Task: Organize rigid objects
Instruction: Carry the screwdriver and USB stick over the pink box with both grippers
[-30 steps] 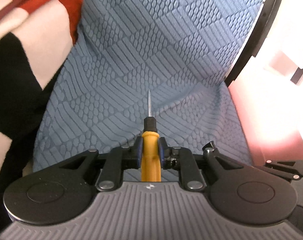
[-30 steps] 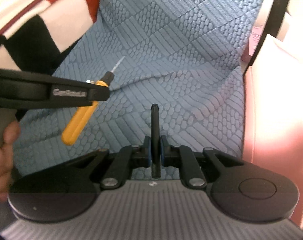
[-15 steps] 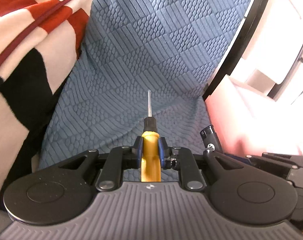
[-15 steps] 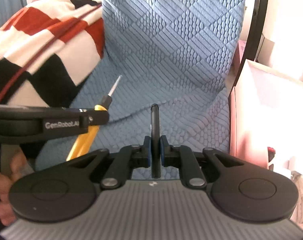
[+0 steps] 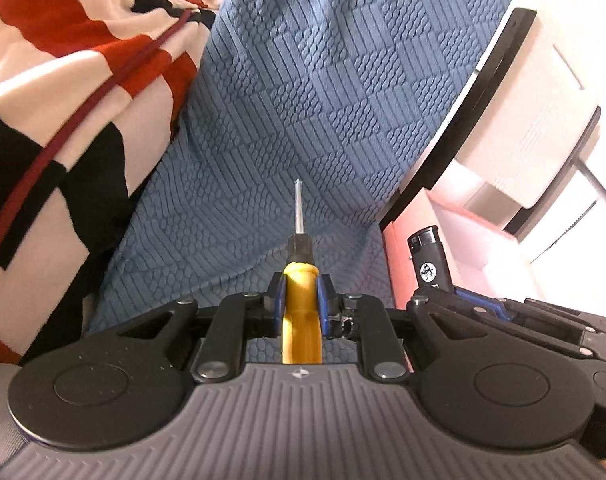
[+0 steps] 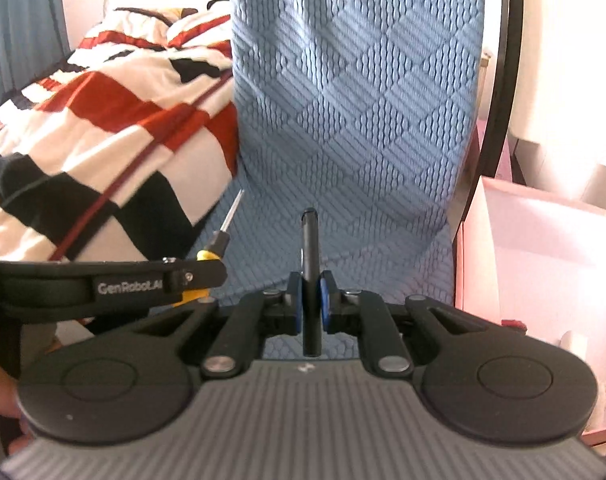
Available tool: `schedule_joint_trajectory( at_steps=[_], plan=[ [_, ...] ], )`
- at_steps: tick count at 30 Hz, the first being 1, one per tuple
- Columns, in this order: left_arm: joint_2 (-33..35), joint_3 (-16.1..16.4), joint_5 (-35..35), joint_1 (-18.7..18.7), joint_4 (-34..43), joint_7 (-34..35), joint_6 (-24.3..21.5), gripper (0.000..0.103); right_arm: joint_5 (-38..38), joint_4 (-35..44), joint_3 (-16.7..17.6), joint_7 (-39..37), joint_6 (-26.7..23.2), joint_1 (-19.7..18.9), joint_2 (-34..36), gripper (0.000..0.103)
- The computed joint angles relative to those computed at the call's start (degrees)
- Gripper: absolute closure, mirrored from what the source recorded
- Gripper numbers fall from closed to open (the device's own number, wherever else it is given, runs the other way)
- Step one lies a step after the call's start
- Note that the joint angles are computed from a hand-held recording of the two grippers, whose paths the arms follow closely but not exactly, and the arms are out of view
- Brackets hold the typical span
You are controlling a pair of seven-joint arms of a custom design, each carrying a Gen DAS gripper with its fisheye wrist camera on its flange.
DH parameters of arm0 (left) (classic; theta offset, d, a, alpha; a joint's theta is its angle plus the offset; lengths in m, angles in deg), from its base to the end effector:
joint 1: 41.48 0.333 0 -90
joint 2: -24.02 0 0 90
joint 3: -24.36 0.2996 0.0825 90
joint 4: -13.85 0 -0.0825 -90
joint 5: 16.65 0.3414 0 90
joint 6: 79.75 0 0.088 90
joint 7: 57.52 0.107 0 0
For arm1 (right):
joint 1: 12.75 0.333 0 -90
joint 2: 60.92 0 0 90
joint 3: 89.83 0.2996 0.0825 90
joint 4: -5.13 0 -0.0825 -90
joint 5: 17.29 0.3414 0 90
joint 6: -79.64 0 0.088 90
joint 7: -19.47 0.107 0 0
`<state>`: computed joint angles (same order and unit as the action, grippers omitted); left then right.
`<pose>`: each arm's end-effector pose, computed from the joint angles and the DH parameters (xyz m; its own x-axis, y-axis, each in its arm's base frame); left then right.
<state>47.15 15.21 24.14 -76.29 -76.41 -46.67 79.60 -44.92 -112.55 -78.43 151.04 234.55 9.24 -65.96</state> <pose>0.4772 -0.4745 0.4998 -0.0952 -0.8947 0.4364 -0.7253 -0.2379 -0.6460 0.4391 0.3127 0.5586 0.2414 -0.9693 -0.0459 -0.6812 -0.1356 -0.7195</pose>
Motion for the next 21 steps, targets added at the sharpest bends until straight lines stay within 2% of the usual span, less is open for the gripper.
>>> schedule_joint_trajectory(
  at_steps=[10, 21],
  plan=[
    [-0.2, -0.6, 1.0, -1.0, 1.9, 0.4, -2.4, 0.084, 0.1, -1.8, 0.2, 0.8, 0.7, -1.5, -2.8, 0.091],
    [7.1, -0.8, -2.1, -4.5, 14.7, 6.1, -4.2, 0.084, -0.6, -6.5, 2.3, 2.2, 0.8, -7.3, -10.0, 0.091]
  ],
)
